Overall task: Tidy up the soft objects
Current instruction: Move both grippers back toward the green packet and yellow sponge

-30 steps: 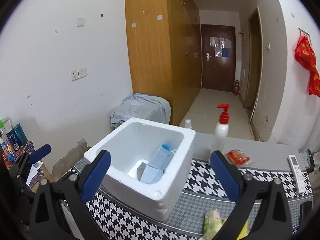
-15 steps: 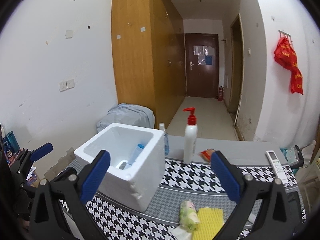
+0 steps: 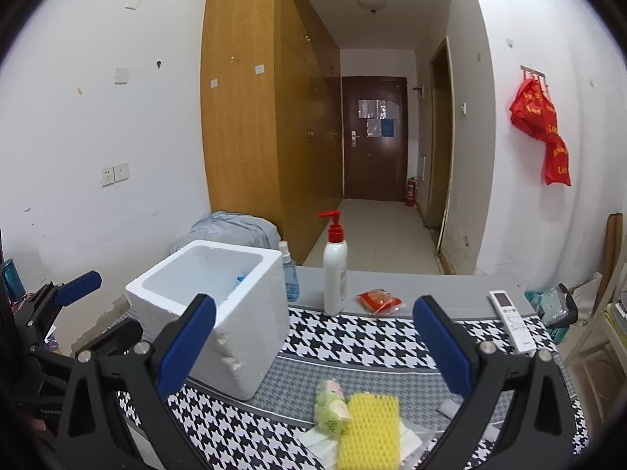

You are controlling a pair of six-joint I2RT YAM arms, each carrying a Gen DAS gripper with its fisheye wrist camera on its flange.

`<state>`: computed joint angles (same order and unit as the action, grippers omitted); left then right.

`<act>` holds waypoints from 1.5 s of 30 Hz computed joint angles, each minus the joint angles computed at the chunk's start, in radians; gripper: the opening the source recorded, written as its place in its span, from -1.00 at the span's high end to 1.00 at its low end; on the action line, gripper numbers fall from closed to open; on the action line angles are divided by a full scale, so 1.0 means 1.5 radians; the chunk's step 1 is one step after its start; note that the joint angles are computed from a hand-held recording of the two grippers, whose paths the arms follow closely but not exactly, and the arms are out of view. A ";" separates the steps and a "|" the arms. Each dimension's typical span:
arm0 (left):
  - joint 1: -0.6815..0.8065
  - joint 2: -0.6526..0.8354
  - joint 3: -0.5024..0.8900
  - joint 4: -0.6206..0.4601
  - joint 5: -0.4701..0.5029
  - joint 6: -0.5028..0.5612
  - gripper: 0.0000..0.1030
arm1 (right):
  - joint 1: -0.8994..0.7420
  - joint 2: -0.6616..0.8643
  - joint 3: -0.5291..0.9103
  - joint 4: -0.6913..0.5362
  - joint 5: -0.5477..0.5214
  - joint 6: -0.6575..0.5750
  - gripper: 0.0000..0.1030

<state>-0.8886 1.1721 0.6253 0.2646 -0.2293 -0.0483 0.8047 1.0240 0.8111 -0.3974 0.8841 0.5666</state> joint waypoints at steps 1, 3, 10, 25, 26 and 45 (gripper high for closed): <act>-0.003 0.002 0.001 0.001 0.001 0.000 -0.98 | 0.001 -0.007 -0.004 -0.004 0.003 0.006 -0.98; -0.009 0.009 0.003 0.003 0.005 -0.004 -0.98 | 0.006 -0.021 -0.012 -0.018 0.014 0.020 -0.98; -0.014 0.025 0.019 -0.009 0.043 -0.027 -0.98 | 0.028 -0.049 -0.027 -0.061 0.051 0.053 -0.98; -0.050 0.082 0.005 0.055 0.020 -0.023 -0.98 | 0.070 -0.077 -0.075 -0.120 0.112 0.136 -0.98; -0.053 0.085 0.002 0.060 0.020 -0.021 -0.98 | 0.070 -0.076 -0.078 -0.126 0.112 0.147 -0.98; -0.074 0.177 0.004 0.118 0.030 -0.022 -0.98 | 0.041 -0.123 -0.177 -0.127 0.068 0.216 -0.98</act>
